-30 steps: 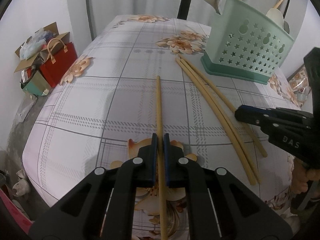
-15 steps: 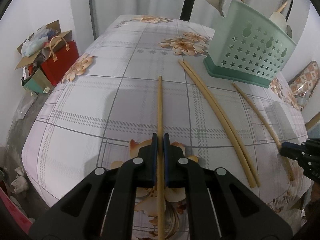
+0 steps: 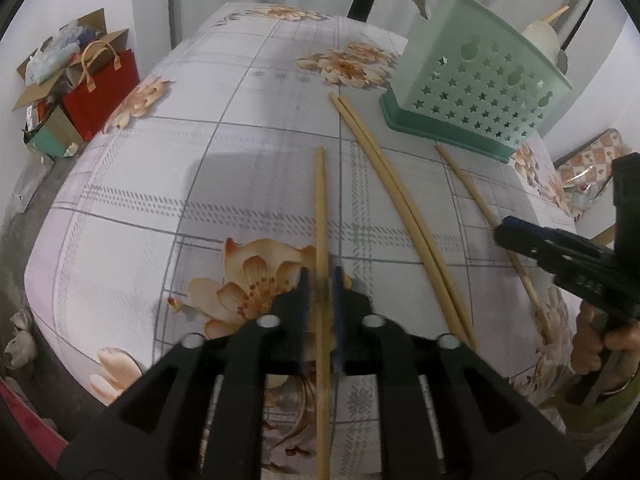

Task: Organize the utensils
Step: 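Grasp a chopstick with the left gripper while the right gripper grasps another, then lift the chopstick with the left gripper and lower it into the green holder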

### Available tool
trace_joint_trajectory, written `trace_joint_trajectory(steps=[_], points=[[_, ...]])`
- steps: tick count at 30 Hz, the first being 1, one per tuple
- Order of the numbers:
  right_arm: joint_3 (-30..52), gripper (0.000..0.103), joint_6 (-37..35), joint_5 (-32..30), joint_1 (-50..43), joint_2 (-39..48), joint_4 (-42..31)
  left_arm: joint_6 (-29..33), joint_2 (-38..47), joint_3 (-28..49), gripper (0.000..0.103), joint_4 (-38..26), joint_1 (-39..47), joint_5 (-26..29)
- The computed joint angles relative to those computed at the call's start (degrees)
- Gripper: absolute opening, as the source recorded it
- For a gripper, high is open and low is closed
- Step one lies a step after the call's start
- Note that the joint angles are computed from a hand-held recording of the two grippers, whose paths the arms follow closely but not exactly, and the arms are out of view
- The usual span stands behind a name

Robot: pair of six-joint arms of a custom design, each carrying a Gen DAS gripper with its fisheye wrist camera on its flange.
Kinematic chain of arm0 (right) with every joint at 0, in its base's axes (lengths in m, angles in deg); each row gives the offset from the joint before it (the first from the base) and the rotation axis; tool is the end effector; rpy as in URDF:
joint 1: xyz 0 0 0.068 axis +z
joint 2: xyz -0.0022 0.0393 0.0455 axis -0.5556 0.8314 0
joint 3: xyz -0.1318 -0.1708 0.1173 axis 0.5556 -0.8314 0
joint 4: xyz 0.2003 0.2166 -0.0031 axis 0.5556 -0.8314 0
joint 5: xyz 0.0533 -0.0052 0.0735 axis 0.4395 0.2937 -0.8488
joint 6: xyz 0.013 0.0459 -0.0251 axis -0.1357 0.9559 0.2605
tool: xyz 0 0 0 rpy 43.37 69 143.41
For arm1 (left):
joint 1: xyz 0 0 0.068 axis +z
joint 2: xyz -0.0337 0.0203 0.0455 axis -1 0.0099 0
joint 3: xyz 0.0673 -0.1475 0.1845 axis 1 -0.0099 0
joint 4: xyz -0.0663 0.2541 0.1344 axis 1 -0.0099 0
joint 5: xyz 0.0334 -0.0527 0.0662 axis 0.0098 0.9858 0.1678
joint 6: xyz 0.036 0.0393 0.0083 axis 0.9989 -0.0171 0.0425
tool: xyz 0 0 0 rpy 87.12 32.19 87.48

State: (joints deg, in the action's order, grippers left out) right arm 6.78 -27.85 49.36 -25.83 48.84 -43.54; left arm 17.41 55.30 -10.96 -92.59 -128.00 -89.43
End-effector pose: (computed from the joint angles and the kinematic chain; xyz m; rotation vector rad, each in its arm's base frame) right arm 0.2458 0.0411 0.0624 0.0837 2.5290 0.4083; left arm 0.2895 -0.2293 0.0672 0.3123 2.6269 -0.3437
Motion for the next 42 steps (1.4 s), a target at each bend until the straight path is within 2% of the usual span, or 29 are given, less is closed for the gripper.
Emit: trace_joint_trajectory(steps=[1, 2, 10, 16, 19, 21, 22, 34, 42], points=[[0.48, 0.027, 0.1, 0.23, 0.35, 0.77, 0.51, 0.44, 0.56, 0.99, 0.026, -0.77, -0.13, -0.52], [0.97, 0.027, 0.06, 0.41, 0.57, 1.47, 0.86, 0.82, 1.0, 1.66, 0.026, -1.12, -0.22, -0.77], [4.79, 0.027, -0.54, 5.92, 4.23, 6.0, 2.19, 5.35, 6.72, 8.27, 0.026, -2.75, -2.35, -7.09], [7.77, 0.026, -1.71, 11.55, 7.67, 10.15, 4.37, 7.14, 9.9, 12.52, 0.024, -3.43, -2.47, -9.67], [8.71, 0.018, -2.94, 16.11, 9.8, 11.43, 4.43, 7.38, 10.45, 13.34, 0.021, -3.78, -2.91, -10.42], [8.21, 0.009, -2.84, 14.98, 9.62, 11.06, 4.54, 7.75, 10.68, 13.55, 0.02, -3.89, -3.52, -11.69], [7.78, 0.008, -2.45, 14.66, 9.65, 10.38, 4.26, 7.96, 10.9, 13.7, 0.02, -3.86, -3.71, -12.18], [1.31, 0.008, -0.32, 12.64, 8.53, 3.0, 2.48, 8.74, 11.29, 14.1, 0.018, -4.5, -5.26, -15.13], [0.95, 0.008, 0.26, 12.19, 8.51, 2.53, 2.27, 8.89, 11.22, 14.08, 0.018, -4.63, -5.35, -15.48]])
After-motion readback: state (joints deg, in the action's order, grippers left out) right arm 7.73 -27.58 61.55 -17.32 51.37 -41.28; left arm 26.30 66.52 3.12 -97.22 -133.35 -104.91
